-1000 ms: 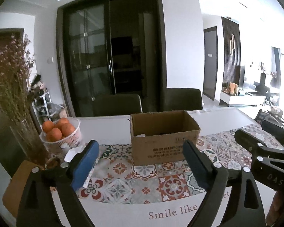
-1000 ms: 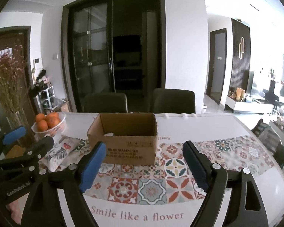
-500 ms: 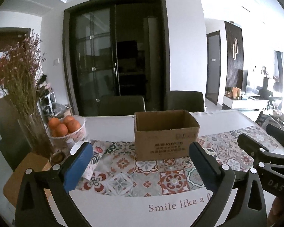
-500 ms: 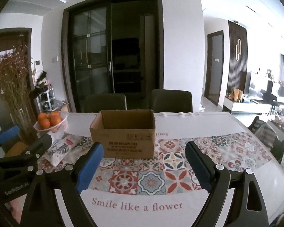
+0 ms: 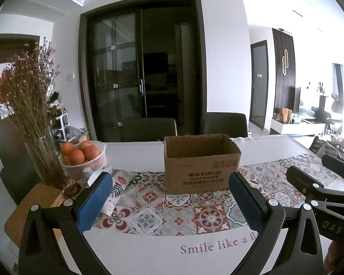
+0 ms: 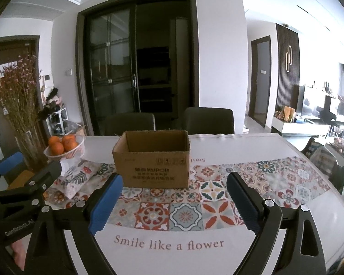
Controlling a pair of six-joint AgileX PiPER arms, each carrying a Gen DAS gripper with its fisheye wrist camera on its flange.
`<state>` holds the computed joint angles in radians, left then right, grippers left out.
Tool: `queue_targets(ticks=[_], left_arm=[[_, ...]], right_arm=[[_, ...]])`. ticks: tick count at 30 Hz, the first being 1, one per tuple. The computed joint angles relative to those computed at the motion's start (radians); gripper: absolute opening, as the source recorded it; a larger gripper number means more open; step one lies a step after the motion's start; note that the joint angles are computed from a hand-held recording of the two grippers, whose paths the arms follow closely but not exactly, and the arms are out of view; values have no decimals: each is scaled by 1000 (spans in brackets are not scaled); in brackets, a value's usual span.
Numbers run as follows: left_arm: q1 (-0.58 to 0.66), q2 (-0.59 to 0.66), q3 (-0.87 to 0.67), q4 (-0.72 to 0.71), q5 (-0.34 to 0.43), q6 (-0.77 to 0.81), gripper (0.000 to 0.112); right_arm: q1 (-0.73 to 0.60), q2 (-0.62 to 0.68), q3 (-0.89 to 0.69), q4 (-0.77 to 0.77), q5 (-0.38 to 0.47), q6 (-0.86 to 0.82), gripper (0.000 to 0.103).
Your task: Organize rigid objects
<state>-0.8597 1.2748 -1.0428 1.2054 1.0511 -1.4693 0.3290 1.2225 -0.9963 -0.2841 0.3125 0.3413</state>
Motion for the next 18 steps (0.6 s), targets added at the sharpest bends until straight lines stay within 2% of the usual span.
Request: queue_targets(ticks=[3,18], left_arm=[[1,-1,3,-7,-4,1,103],[23,5,14,-28,-27,0,103]], right_arm=[[8,-12,15,-49,-3,46,93],[21,-14,26,-77,6,80,93]])
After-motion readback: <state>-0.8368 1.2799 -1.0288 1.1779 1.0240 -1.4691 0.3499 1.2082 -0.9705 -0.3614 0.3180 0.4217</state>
